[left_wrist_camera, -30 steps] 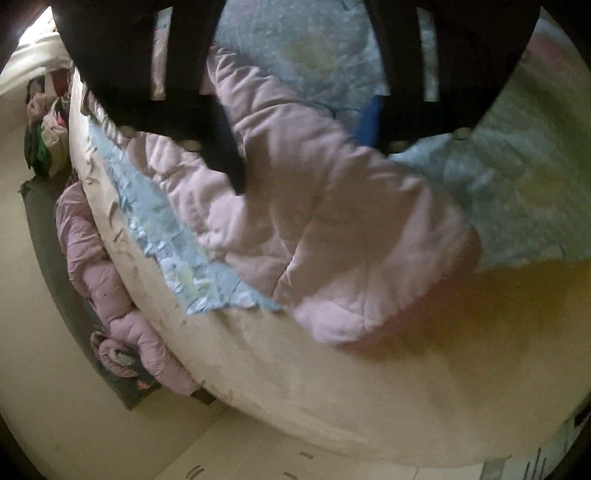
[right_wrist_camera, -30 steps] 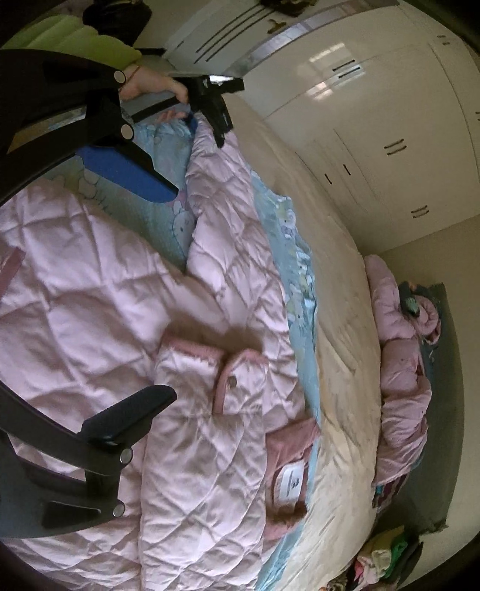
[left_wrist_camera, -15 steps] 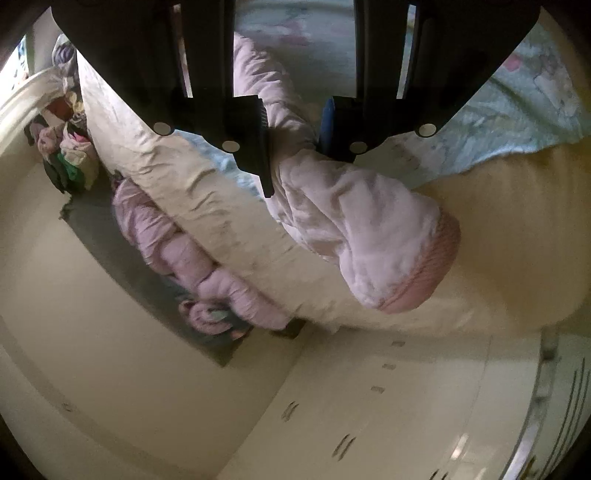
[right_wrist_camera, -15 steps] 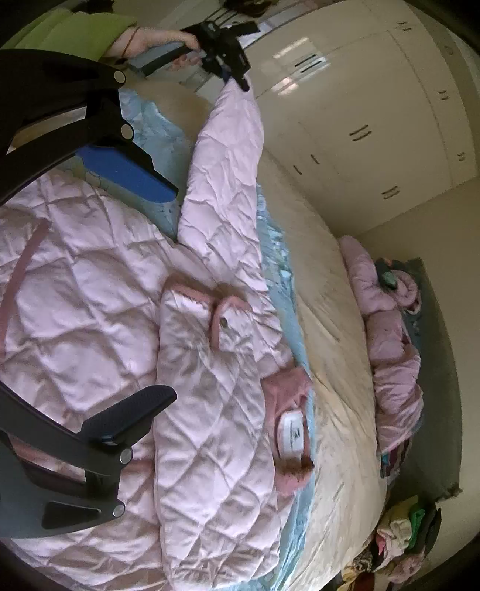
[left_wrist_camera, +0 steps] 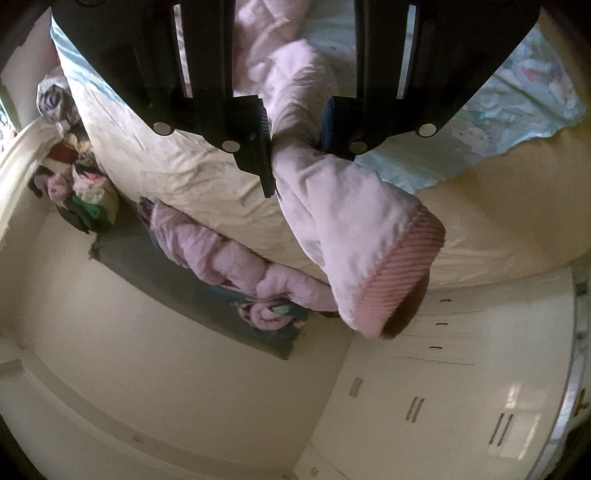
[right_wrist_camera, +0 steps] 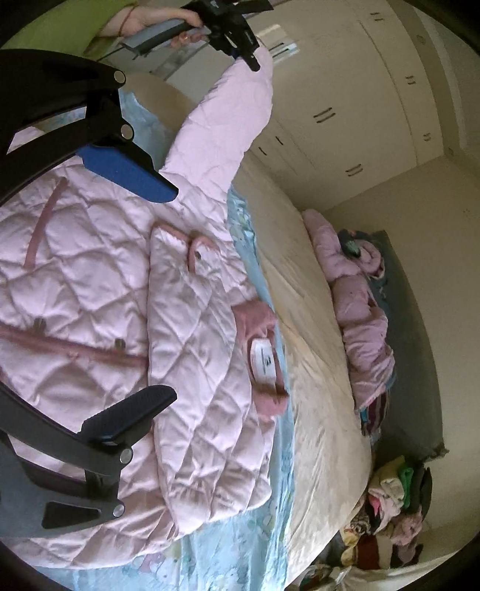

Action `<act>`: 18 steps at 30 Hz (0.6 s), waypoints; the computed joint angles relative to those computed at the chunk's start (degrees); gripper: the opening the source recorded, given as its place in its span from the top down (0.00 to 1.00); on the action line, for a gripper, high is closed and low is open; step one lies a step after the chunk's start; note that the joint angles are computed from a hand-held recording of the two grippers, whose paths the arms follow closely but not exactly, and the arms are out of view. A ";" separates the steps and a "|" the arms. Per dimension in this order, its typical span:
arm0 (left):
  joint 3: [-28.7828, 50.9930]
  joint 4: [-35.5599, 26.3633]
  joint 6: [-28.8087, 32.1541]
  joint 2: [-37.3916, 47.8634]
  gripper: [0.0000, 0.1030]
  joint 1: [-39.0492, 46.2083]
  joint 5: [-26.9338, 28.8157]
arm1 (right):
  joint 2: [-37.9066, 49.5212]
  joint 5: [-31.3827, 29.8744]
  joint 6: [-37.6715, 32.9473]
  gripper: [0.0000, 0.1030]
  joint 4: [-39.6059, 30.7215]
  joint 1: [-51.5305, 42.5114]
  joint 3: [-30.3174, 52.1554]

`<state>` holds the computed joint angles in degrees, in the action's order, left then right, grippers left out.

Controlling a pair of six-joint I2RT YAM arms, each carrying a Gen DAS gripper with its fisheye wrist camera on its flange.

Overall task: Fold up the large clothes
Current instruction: 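Lift the sleeve with the left gripper and lay it across the jacket front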

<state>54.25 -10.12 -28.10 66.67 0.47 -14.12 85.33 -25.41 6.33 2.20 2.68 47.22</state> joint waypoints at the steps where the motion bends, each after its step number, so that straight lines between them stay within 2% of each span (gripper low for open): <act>1: 0.15 0.05 -0.31 0.27 0.86 -1.64 -0.91 | -0.02 -0.97 -0.23 0.04 0.00 -1.23 -0.27; 7: -0.34 2.45 -1.30 3.16 0.86 -12.50 -5.76 | 0.30 -5.14 -1.16 0.04 -0.06 -6.84 -1.48; 12: 0.89 3.57 -1.46 7.11 0.86 -19.08 -7.60 | 0.59 -7.81 -1.29 0.04 0.53 -10.66 -2.08; 18: 2.28 6.50 -0.45 12.66 0.86 -25.11 -6.76 | 1.36 -10.66 -1.23 0.04 0.78 -14.85 -2.18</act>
